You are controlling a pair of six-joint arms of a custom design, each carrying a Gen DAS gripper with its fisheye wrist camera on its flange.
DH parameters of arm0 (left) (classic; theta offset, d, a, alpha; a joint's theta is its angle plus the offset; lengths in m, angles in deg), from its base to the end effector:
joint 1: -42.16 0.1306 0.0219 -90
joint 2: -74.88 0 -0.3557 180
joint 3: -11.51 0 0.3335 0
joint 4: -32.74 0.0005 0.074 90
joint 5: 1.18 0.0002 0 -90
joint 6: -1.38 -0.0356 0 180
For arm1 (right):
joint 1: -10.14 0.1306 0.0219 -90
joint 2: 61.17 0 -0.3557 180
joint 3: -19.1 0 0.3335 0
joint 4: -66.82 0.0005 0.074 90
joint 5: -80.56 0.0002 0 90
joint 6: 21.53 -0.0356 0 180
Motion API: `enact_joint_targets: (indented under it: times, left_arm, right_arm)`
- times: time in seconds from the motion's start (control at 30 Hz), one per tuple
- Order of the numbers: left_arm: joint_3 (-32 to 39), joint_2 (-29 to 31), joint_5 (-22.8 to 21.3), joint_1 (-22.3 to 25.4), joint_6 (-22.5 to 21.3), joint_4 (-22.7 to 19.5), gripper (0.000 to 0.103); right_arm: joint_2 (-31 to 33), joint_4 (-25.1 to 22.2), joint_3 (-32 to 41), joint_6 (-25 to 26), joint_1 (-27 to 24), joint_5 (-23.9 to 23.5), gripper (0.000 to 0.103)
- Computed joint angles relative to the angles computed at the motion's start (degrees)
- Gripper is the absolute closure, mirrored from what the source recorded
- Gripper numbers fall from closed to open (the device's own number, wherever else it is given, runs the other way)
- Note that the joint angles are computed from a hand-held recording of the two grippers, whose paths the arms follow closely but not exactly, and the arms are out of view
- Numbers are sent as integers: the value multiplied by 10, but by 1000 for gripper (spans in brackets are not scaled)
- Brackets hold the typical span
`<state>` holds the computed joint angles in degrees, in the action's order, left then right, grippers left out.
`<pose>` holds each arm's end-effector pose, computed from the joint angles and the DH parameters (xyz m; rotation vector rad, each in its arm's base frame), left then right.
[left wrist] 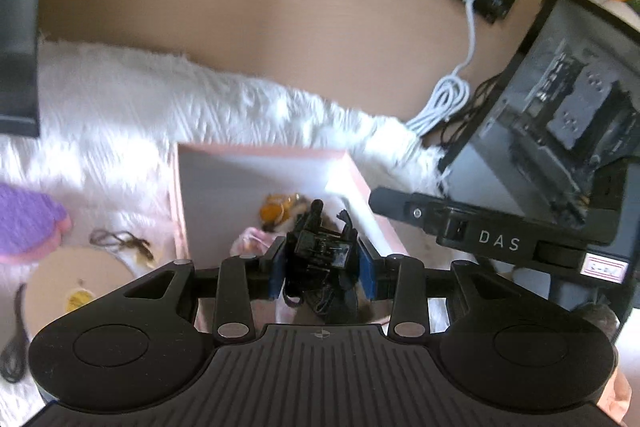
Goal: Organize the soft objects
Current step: 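Carry the cable and tail toy over the pink box and open both grippers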
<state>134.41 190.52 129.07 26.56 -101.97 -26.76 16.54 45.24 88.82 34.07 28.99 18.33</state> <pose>0.5412 -0.1755 0.4133 0.8768 2.2125 -0.8810 0.3539 0.1028 0.3796 0.5567 1.9455 0.0801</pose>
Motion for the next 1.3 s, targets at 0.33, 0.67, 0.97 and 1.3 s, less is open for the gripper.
enact_joint_targets:
  times: [0.33, 0.67, 0.97, 1.3]
  left_arm:
    - [-1, 19, 93, 27, 81, 78, 63]
    - [-168, -35, -275, -100, -154, 272, 59]
    - [-81, 10, -159, -89, -130, 109, 64]
    - [-69, -8, -67, -51, -56, 109, 64]
  right_arm:
    - [17, -20, 31, 19, 11, 11, 40]
    - [4, -11, -5, -9, -31, 2, 35]
    - [4, -6, -8, 0, -26, 0, 35]
    - [0, 9, -16, 0, -23, 8, 35]
